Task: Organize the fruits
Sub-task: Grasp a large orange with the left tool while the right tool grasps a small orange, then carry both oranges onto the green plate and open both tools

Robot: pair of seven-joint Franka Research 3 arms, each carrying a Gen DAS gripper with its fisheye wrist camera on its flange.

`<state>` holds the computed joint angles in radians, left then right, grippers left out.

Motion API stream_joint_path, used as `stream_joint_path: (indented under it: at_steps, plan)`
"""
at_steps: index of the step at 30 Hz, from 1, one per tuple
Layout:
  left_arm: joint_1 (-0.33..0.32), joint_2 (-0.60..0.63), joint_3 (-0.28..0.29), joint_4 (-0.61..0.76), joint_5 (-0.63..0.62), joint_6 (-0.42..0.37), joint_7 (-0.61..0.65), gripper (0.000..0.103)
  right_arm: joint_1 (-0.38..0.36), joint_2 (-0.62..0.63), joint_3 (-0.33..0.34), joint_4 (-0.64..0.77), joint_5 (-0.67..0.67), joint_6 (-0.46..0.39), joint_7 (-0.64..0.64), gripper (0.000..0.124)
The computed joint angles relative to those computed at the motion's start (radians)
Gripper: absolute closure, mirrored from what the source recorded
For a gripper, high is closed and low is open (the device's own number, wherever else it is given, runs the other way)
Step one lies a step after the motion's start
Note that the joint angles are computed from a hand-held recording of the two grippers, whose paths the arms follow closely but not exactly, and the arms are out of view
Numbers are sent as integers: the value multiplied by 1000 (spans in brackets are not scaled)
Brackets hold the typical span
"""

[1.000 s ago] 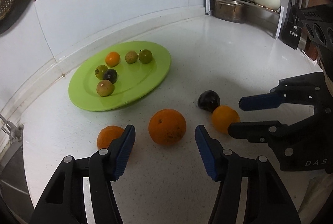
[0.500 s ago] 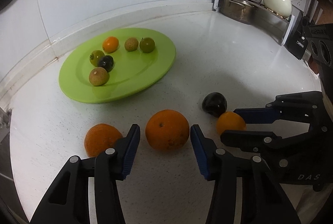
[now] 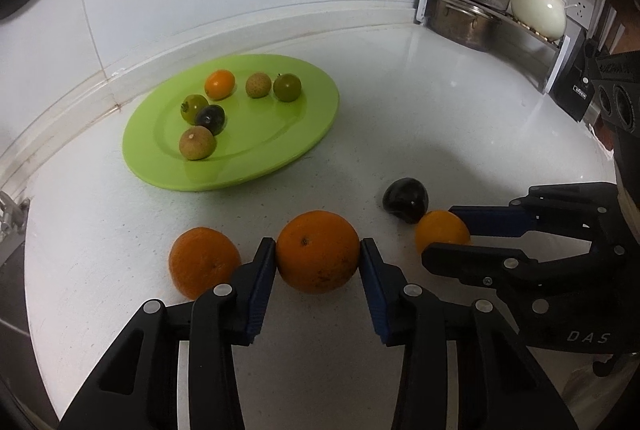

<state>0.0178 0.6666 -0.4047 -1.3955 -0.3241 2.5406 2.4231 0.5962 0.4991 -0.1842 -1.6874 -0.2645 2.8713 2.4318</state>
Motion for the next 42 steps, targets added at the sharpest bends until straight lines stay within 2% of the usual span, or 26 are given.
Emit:
stream_joint_path:
  at_steps: [17,27,35,42]
  plan:
    - [34,-106,-12,-110,-57,91,3,62,61,-38,-61,-12,-123,31,99,90]
    - [54,-147,-22,-135,-102,143,-3,62,78,-41,-90,33,-217,39,159,90]
    - [52,-146,-19,-107,-110,171,-21,62,71,-29,-98,92,-277,37,182,90]
    - [37,-106,-13,-30,-70,189,-61,62,59,-2,-107,163,-307,29,175,90]
